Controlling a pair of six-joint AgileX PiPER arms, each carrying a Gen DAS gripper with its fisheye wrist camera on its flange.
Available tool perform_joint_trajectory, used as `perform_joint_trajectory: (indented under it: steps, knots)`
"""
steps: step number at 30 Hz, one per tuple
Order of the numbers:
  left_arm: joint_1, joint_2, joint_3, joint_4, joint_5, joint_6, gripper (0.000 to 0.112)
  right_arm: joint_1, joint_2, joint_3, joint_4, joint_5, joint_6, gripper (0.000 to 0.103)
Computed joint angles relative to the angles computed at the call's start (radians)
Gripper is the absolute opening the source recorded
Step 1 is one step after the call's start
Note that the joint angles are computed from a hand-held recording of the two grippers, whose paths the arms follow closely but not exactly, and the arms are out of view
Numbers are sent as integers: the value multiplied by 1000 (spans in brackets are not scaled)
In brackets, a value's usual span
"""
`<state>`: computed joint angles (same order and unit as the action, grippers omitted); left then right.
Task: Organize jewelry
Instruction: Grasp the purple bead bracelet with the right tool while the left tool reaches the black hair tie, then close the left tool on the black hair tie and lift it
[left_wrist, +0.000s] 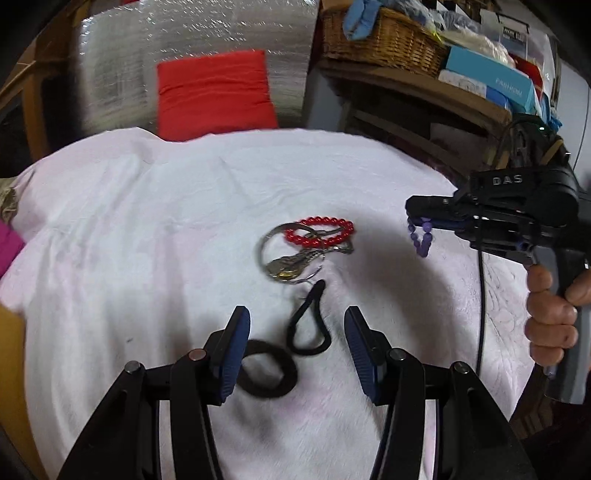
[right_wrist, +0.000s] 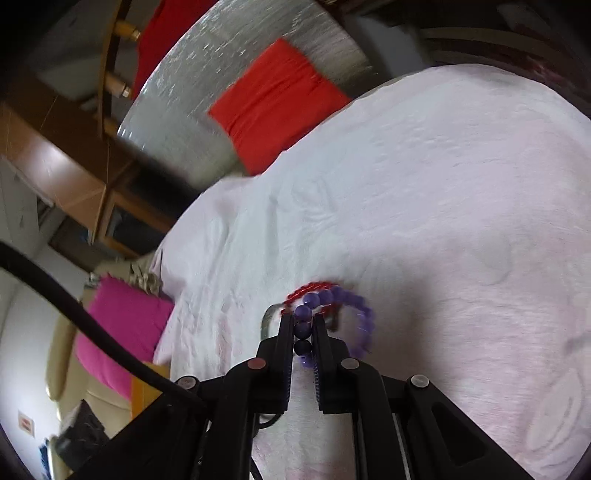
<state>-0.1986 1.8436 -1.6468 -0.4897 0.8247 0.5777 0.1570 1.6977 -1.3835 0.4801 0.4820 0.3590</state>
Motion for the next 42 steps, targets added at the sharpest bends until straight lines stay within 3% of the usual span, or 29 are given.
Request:
perform_joint_trajectory:
  steps: [7,9,13,15,21,24,28,32,34,36,42]
  knots:
    - [-43,98,-119,51,77,-86,53,-32,15,5,72,20,-44,11]
    - [-51,125,-152,50,99,-94,40,-27,14,6,66,15,-44,11]
    - [-63,172,-209,77,133,-132,29,-24,13,10,71,10,-44,11]
    - [-47,188,-239,33,169,-123,6,-26,13,11,71,12,-43,11]
    - [-21,174,-229,-15,240,-82,5,-27,2,19,67,5,-47,11]
    - [5,125,-177,-73,237,-28,5,-25,-8,27,81,-8,-59,11]
    - [26,93,-146,-106,219,3,5,-14,-14,30,77,-21,-51,11]
    - [5,89,-151,-24,155,-36,5,-6,-13,29,97,-29,-60,11]
    - [-6,118,-191,0,157,-67,16,1,-7,21,86,-30,-51,11]
    - [-10,131,-203,11,156,-79,48,9,-4,17,63,-34,-30,11]
    - [-42,169,-230,33,145,-114,53,11,0,18,34,-36,-9,11]
